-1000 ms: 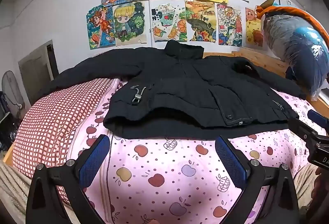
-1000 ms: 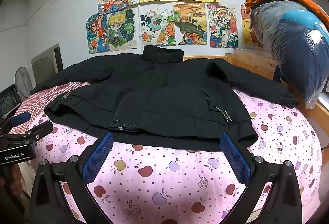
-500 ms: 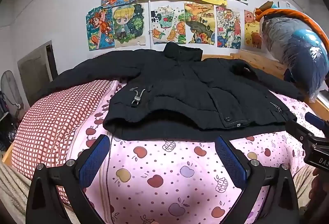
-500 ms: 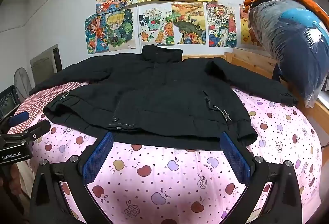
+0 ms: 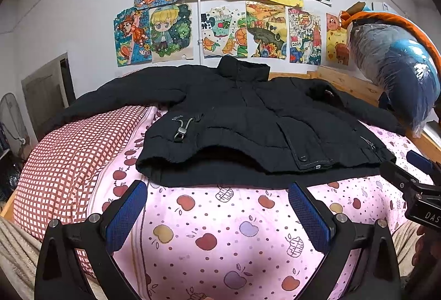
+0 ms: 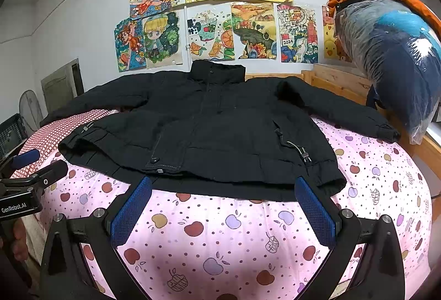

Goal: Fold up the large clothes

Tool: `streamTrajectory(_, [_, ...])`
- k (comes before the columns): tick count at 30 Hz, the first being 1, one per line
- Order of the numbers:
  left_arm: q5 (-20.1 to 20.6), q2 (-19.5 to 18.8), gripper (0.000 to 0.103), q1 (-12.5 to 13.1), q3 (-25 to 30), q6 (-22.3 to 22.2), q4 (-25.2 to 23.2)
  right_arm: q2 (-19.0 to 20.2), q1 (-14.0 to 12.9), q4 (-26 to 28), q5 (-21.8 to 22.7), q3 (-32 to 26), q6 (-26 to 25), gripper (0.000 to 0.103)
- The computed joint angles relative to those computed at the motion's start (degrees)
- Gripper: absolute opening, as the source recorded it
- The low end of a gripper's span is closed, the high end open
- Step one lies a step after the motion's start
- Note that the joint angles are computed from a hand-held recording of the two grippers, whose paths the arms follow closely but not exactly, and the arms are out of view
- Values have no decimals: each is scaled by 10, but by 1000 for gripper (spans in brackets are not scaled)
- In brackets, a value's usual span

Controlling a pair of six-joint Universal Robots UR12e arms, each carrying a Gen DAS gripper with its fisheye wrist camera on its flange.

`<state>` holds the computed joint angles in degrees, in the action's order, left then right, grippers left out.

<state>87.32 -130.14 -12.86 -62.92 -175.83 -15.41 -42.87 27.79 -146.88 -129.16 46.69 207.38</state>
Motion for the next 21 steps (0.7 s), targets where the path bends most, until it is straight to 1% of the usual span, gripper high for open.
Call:
streamTrajectory(15, [13, 0, 103, -3, 1, 2, 2, 0, 0, 0, 0, -1, 1, 102])
streamTrajectory(21, [12, 0, 103, -3, 2, 4, 2, 1, 1, 3, 0, -3, 2, 102])
